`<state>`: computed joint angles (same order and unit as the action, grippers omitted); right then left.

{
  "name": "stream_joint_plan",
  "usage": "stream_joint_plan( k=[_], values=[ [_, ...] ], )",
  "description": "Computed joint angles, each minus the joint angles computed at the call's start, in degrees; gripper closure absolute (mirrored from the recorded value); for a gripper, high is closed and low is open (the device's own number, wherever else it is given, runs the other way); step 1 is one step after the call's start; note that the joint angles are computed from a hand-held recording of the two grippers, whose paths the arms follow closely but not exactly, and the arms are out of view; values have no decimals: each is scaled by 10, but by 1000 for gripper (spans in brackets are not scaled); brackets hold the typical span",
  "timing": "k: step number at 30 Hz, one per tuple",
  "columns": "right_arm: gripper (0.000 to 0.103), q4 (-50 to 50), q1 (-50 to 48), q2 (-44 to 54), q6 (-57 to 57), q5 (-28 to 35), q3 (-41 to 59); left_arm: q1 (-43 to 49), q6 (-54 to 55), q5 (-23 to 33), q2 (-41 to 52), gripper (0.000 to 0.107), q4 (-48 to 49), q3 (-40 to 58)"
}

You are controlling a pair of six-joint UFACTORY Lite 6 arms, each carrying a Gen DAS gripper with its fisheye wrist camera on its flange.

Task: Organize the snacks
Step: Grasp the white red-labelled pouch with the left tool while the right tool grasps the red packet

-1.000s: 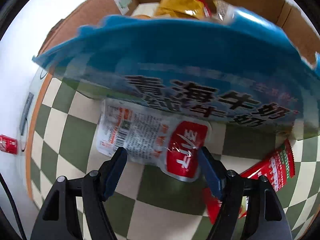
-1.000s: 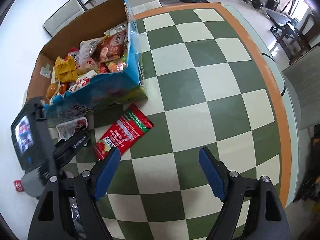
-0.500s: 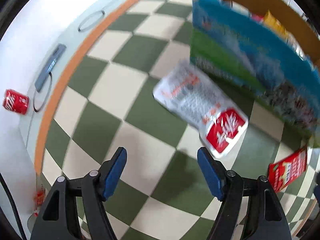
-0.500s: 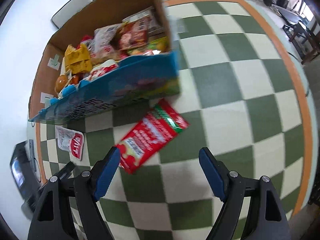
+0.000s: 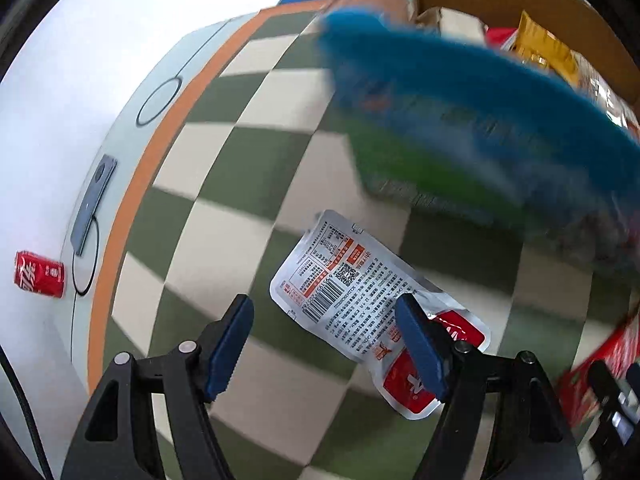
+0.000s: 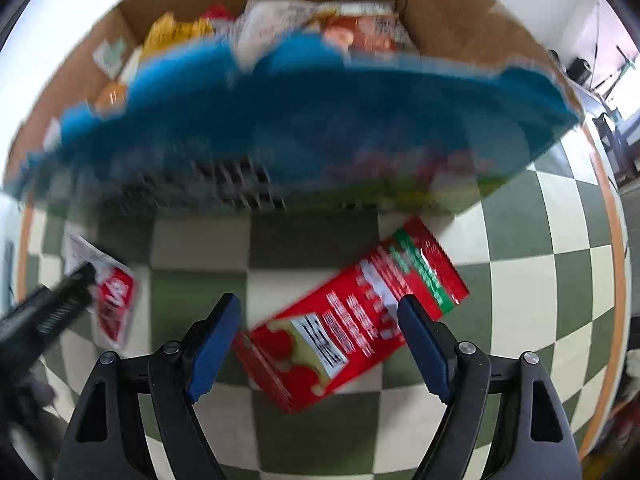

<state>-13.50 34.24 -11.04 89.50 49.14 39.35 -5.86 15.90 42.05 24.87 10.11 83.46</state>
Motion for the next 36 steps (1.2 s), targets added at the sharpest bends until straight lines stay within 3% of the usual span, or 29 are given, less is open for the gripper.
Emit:
stream_joint_plan(
  k=[4,9,13,16,22,26,30,33,36],
  values=[
    [20,61,4,-55,-27,0,-60,61,51,39,-15,34,-16,-16],
    [20,126,-13,-186,-33,3,-136,123,113,174,8,34,-100,71],
    [20,104,-47,-269,36,-28,-159,137,63,290,97,34,-130,199],
    [20,68,-59,-167,54,-58,-108,144,-6,345,158,35,-130,263],
    [20,37,-39,84,26,-50,45,180,-121,490,309,35,-177,432],
    [20,51,-22,155,-15,-33,97,160,-114,498,329,34,-155,457],
    [20,105,-4,152,-80,-36,75,126,-122,468,282,29,-121,381],
    [20,149,9,109,-98,-58,24,86,-110,416,218,27,-78,282],
    [20,197,7,31,-98,-99,-41,49,-33,333,121,36,-64,156]
  ],
)
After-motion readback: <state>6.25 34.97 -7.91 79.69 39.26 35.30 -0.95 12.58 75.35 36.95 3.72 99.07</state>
